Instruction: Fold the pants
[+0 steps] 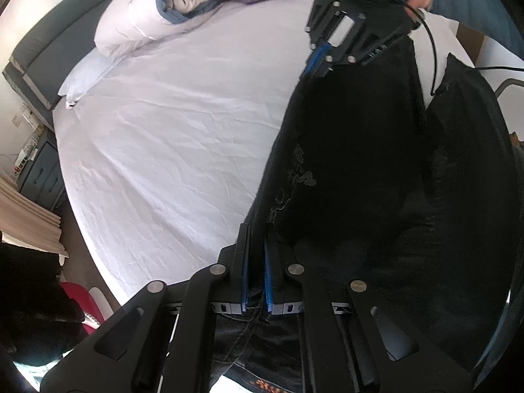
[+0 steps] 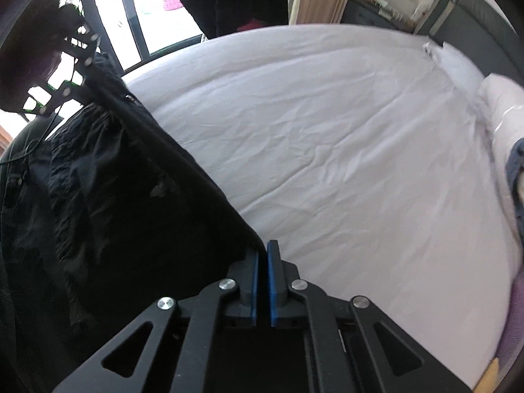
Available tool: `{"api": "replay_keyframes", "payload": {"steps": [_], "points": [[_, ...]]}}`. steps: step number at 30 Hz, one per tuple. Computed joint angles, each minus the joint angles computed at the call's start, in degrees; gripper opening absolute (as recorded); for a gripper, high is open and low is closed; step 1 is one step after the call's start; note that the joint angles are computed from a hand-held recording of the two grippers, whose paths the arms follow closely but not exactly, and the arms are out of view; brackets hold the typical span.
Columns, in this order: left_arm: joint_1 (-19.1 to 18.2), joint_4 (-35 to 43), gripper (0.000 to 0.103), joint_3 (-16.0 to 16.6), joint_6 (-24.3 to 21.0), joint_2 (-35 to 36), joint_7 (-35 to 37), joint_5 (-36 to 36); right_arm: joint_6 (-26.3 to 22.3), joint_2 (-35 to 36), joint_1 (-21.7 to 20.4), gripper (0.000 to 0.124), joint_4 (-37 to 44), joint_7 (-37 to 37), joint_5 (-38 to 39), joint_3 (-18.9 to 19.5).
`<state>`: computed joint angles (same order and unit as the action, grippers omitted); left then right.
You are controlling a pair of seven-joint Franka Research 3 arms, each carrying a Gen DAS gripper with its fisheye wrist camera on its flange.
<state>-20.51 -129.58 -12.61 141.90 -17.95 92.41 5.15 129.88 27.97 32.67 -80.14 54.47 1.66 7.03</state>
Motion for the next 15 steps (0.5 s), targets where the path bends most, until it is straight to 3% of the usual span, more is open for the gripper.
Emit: {"api": "replay_keyframes", "payload": {"steps": [9,15], "points": [[-1.3,-2.3,0.006,-2.4,-1.3,-6.6,-5.4,3.4,12.0,-14.3,3.0,0.003,-18.5,7.0,-10.2,-0.6],[-5.2,-5.4,0.006,-2.8,-2.1,-11.6,-7.4,1.6,16.9,-24.8,3.4,0.003,-31.6,17.0,-20.3,1.7]]}}
